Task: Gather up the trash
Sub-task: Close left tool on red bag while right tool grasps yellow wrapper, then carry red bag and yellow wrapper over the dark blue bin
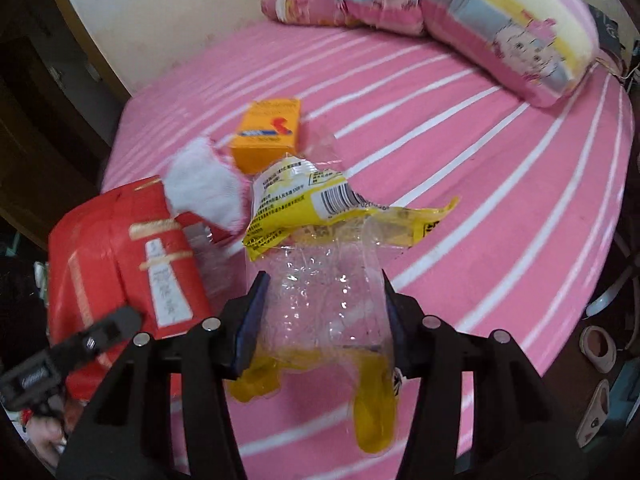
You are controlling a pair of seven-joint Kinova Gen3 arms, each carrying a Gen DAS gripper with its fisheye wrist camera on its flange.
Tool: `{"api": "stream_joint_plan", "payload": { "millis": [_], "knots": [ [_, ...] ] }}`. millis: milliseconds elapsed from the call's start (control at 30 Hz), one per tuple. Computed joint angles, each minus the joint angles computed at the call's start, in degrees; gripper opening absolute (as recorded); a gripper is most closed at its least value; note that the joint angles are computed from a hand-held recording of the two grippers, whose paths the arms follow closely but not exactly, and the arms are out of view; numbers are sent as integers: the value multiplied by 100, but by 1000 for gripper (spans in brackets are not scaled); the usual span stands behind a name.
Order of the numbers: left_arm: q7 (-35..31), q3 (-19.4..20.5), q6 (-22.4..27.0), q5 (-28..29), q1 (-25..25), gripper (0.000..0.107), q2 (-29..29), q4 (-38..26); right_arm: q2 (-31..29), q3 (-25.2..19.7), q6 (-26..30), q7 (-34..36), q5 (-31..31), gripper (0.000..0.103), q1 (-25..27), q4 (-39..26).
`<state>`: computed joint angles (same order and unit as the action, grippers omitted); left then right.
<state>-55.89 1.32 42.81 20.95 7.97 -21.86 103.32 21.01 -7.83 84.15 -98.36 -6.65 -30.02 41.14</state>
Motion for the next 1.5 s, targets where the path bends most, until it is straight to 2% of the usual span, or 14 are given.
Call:
{"api": "stream_joint_plan", "payload": {
  "millis": [300, 333, 533, 700, 833, 1000, 1100, 1267, 1500],
  "knots": [
    [1057, 1015, 791, -623, -197, 14, -348, -962, -1271, -98, -31, -104, -387, 53, 356, 557],
    [1123, 1058, 853, -662, -173, 14, -374, -1031, -1478, -85, -30, -115, -487, 53, 461, 677],
    [1780, 1918, 1189, -1013, -173, 14, -291, -1676, -2295, 96, 88, 58, -980, 53, 1010, 1200],
    [2175, 2658, 1262, -1310, -26, 14, 53, -2073, -3043, 613, 191, 390, -1451, 53, 1534, 1996],
    [2524, 3310, 1174, -1646, 162, 14, 501, -2244, -3559, 1212, 428, 722, -1671, 54, 1869, 2611],
    [3003, 4193, 1034, -2378, 417, 14, 1450, -2541, -4028, 1946, 789, 1168, -1657, 54, 2212, 3239],
    [3251, 4511, 979, -2866, 776, 14, 2065, -2720, -4159, 2265, 908, 1392, -1613, 54, 2365, 3479],
    [3456, 4570, 1116, -3534, 1648, 14, 2993, -3175, -4303, 2740, 1016, 1767, -1466, 54, 2625, 3861],
    [2891, 4327, 1498, -3553, 2580, 14, 4126, -3960, -4315, 3295, 1052, 2376, -1164, 54, 3056, 4440]
  ]
}}
